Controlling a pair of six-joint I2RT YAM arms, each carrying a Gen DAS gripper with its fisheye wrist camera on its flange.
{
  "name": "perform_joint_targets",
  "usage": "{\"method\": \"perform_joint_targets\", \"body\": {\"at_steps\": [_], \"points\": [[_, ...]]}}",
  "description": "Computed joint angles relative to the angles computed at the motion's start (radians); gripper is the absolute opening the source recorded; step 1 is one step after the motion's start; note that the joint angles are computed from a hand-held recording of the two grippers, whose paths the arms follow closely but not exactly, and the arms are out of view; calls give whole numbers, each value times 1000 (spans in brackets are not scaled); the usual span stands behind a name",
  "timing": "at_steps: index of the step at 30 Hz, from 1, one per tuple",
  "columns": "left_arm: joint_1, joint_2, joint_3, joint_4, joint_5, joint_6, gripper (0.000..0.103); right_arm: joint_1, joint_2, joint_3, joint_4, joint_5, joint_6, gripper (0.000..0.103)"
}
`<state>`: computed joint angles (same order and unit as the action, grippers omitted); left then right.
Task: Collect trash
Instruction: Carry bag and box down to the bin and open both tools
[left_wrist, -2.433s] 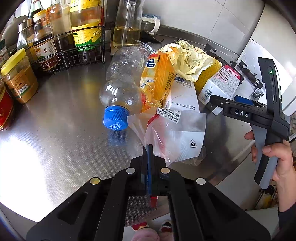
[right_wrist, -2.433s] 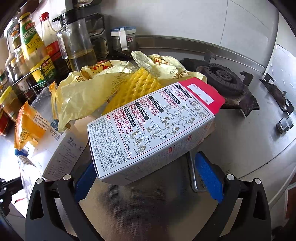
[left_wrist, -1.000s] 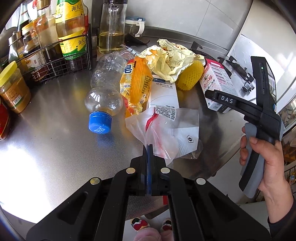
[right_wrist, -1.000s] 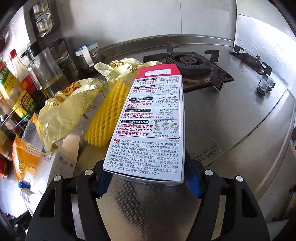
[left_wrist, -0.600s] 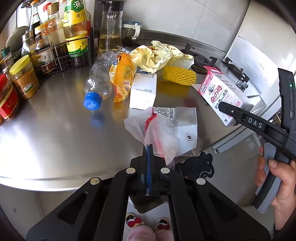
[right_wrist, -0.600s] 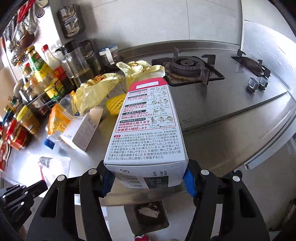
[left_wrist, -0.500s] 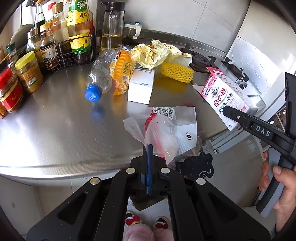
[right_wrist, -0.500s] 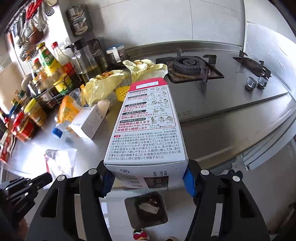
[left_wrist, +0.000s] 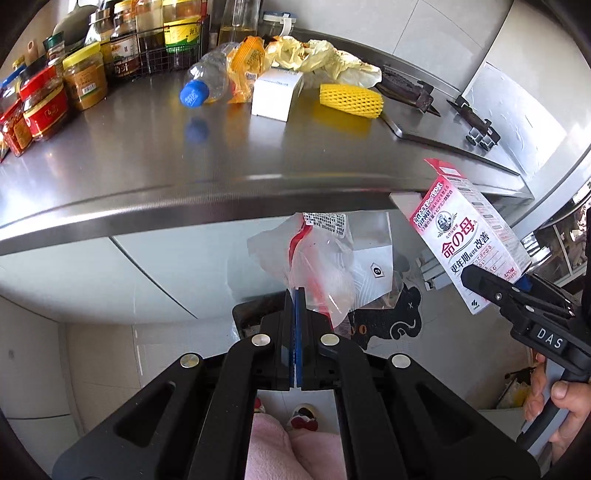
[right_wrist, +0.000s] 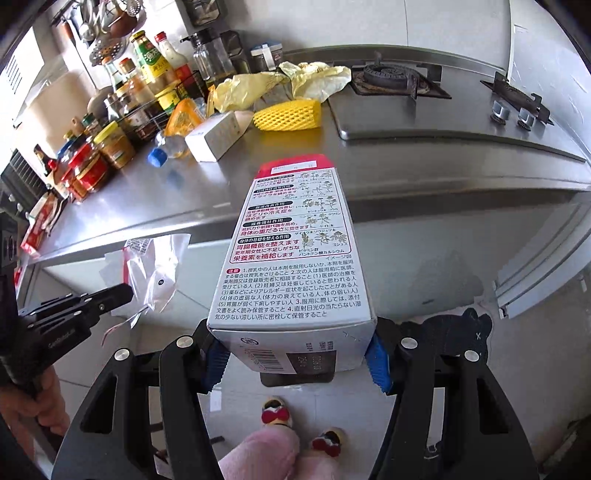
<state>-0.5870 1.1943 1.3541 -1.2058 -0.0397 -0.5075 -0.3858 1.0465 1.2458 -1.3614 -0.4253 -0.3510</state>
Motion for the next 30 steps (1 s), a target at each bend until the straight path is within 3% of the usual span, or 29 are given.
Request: {"method": "perform_joint_targets", "body": {"at_steps": [6, 11, 20, 30], "points": [[-53, -38, -163, 58, 9, -90, 0, 28, -61, -164, -6, 26, -51, 62], [-41, -12, -287, 154, 57, -133, 0, 112, -40, -348, 123, 77, -12, 62], [58, 164, -474, 422, 174, -151, 0, 269, 194, -617, 518, 138, 85, 62], [112, 505, -517, 702, 204, -92, 0, 404, 607, -717, 971, 201, 111, 62]]}}
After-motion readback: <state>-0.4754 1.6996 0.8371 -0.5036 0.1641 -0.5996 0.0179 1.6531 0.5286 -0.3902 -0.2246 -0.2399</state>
